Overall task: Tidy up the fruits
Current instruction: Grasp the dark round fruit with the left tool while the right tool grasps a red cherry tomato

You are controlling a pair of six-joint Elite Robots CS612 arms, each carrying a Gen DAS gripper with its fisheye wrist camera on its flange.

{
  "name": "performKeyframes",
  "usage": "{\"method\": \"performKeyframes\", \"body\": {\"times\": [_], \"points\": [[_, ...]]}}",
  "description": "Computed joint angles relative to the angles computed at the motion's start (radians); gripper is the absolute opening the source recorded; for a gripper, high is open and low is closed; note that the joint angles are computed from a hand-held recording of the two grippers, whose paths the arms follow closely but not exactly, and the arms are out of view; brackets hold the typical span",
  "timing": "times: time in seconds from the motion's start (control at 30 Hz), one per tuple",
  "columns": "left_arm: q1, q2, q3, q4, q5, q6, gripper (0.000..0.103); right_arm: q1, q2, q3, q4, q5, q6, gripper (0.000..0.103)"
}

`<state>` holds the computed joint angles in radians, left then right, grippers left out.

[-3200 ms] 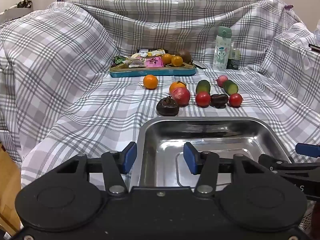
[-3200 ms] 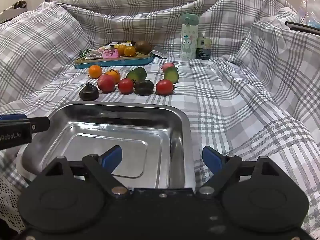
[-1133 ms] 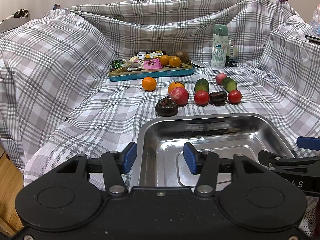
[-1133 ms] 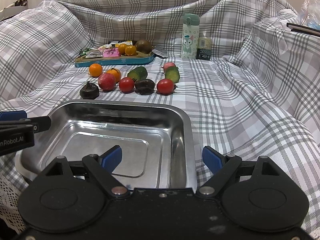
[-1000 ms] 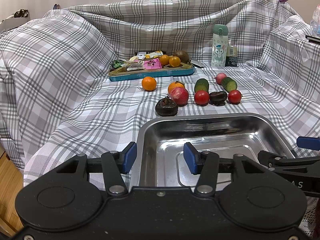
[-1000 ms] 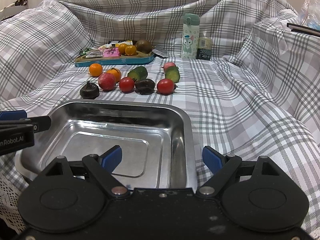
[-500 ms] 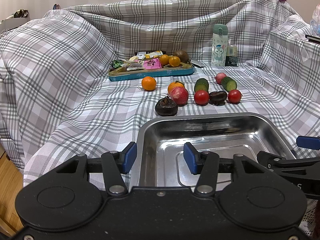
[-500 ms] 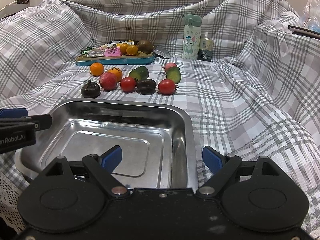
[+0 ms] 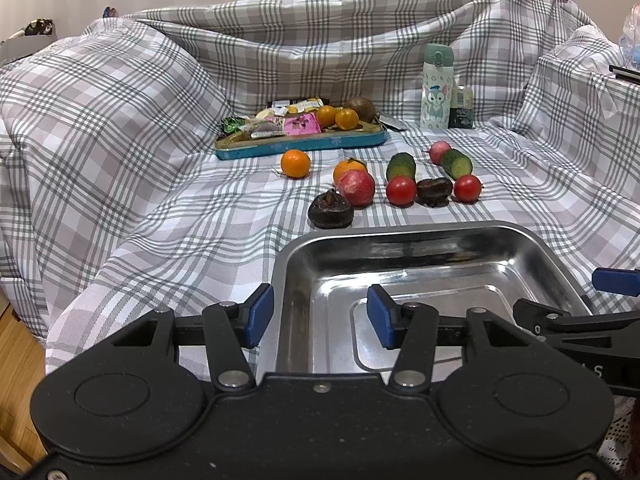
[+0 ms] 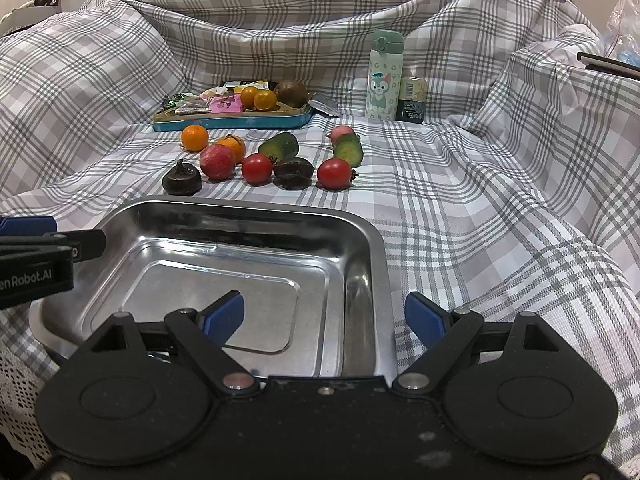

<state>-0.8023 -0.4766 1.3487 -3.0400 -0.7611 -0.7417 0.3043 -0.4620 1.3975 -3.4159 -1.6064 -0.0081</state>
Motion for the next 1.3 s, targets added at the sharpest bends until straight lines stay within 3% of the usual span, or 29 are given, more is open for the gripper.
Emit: {"method": "performKeyframes", "body": {"times": [0.13,0.3,0.43,0.6,0.8,1.0,1.3], "points": [[0.008,-0.011,0.006,0.019,-0.051,-0.015,0.057,-0.001,-0.002,0.001,0.009,0.002,0.001,0.091],[0.019,-0.028,0.011,0.047,-0.091,-0.065,0.057,-0.005,-0.017,-0.011,0.11,0.009,0.008,0.091],[0.03,-0.044,0.004,0.112,-0.112,-0.109,0.057,-0.001,-0.031,-0.026,0.192,-0.014,-0.016,0.091],[0.045,-0.058,-0.004,0.125,-0.141,-0.105,0.057,0.014,-0.04,-0.042,0.196,-0.096,-0.099,0.092],[0.071,-0.058,-0.039,0.154,-0.209,-0.059,0.055,-0.012,-0.059,-0.078,0.329,0.026,-0.046,0.092],[0.083,-0.043,-0.079,0.181,-0.198,-0.012,0.053,-0.037,-0.051,-0.142,0.432,0.137,-0.019,0.09],[0.121,-0.009,-0.137,0.184,-0.282,-0.026,0.053,-0.048,0.017,-0.267,0.399,0.147,0.011,0.09]]}}
